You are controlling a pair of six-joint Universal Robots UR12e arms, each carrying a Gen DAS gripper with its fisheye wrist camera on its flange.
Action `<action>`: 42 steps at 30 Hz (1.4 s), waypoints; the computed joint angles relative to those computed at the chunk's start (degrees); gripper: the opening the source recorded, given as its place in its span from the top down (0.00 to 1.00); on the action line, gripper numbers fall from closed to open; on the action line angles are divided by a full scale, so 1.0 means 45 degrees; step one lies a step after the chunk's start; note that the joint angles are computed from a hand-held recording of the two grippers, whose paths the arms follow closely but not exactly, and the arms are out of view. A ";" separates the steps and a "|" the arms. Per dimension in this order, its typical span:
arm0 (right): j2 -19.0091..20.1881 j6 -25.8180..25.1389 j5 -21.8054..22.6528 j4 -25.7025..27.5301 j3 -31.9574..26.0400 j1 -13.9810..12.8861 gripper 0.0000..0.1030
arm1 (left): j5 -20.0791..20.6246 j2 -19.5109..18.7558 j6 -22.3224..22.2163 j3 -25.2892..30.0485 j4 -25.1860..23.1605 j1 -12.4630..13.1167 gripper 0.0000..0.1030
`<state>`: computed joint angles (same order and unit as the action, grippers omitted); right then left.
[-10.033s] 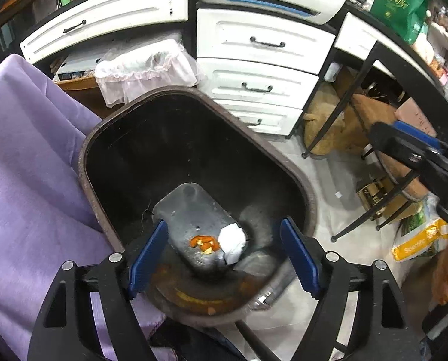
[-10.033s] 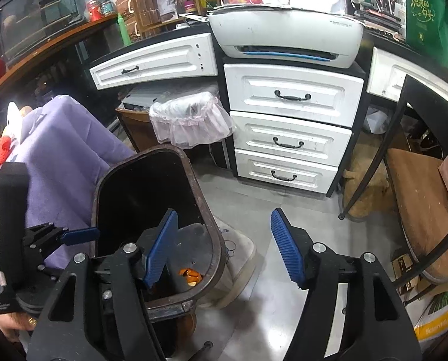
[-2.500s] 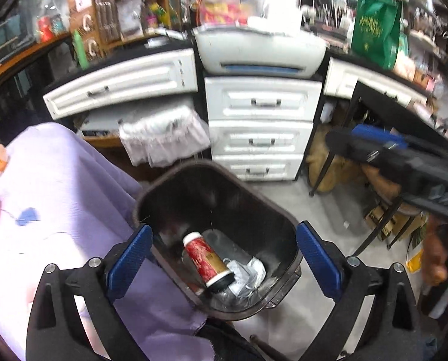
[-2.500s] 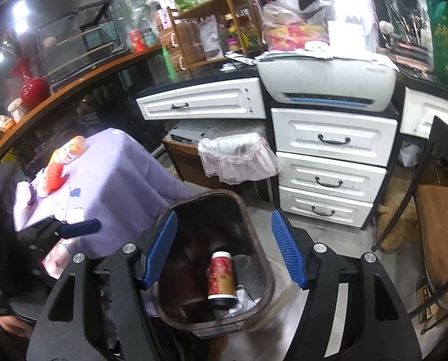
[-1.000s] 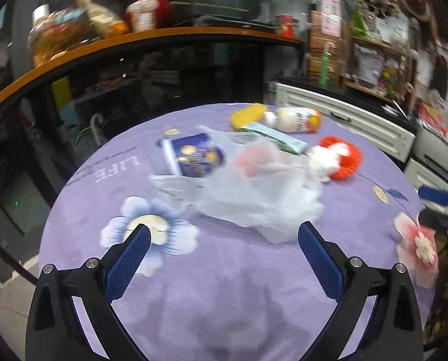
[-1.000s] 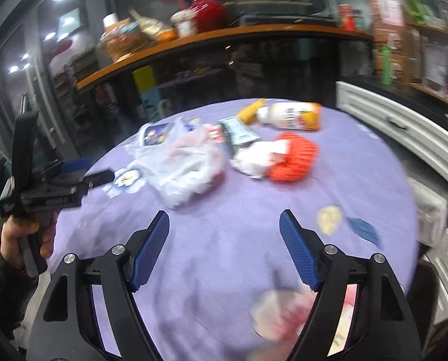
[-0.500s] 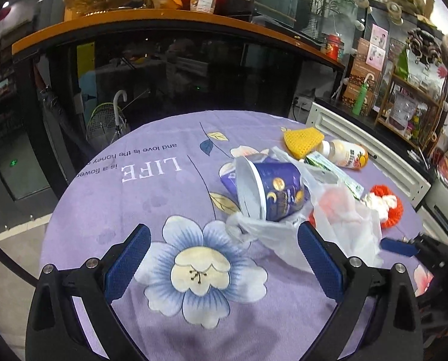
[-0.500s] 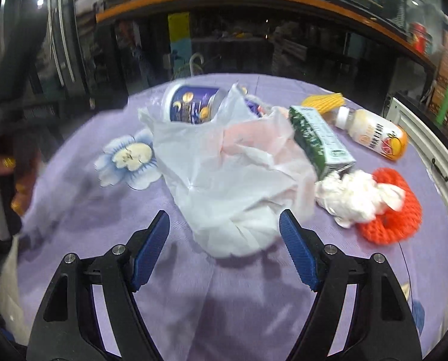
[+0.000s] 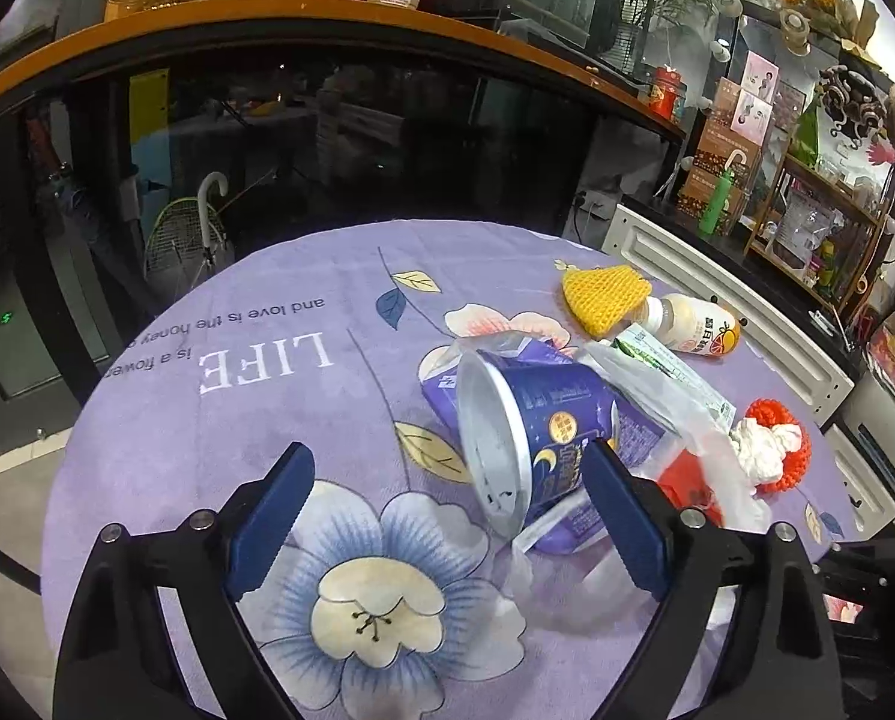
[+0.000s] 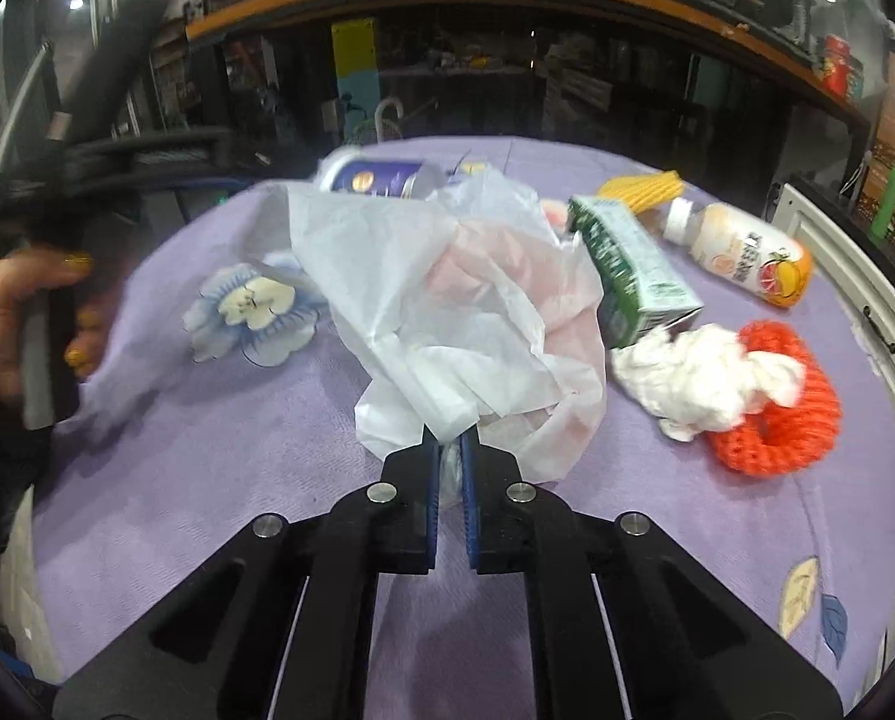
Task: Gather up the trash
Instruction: 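Grasp the white plastic bag with the right tool while the left tool grasps the blue paper bowl, then carry bag and bowl to the black bin and open both tools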
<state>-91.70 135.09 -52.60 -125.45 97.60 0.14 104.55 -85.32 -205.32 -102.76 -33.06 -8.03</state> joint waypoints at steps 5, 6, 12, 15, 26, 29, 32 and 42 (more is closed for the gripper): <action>-0.0484 0.0026 0.0552 -0.0420 0.0328 -0.0653 0.93 | -0.0486 -0.0315 0.0011 0.0285 0.0077 0.0161 0.20; -0.0565 0.0087 0.0639 -0.0480 0.0376 -0.0795 0.93 | -0.0494 -0.0408 0.0090 0.0356 0.0081 0.0161 0.23; -0.0870 0.0083 0.0790 -0.0379 0.0606 -0.1360 0.93 | -0.1009 -0.0754 0.0367 0.0503 0.0373 0.0187 0.45; -0.0941 0.0158 0.0765 -0.0427 0.0717 -0.1511 0.93 | -0.1089 -0.0815 0.0388 0.0617 0.0372 0.0101 0.58; -0.1220 0.0354 0.1058 -0.0443 0.1008 -0.2003 0.93 | -0.2273 -0.0991 0.0429 0.0658 0.0510 -0.0057 0.88; -0.1286 0.0376 0.1291 -0.0459 0.1076 -0.2224 0.93 | -0.2109 -0.0967 0.0335 0.0612 0.0742 -0.0278 0.92; -0.1418 0.0381 0.1520 -0.0460 0.1195 -0.2433 0.93 | -0.1188 -0.0989 0.0379 0.0688 0.0810 -0.0724 0.92; -0.1999 0.0255 0.2452 -0.0600 0.1711 -0.3586 0.93 | 0.0434 -0.0756 0.0843 0.0804 0.1988 -0.2318 0.92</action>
<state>-100.70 136.23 -41.57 -128.15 105.30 -15.99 106.50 -88.72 -201.53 -99.15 -24.12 -18.46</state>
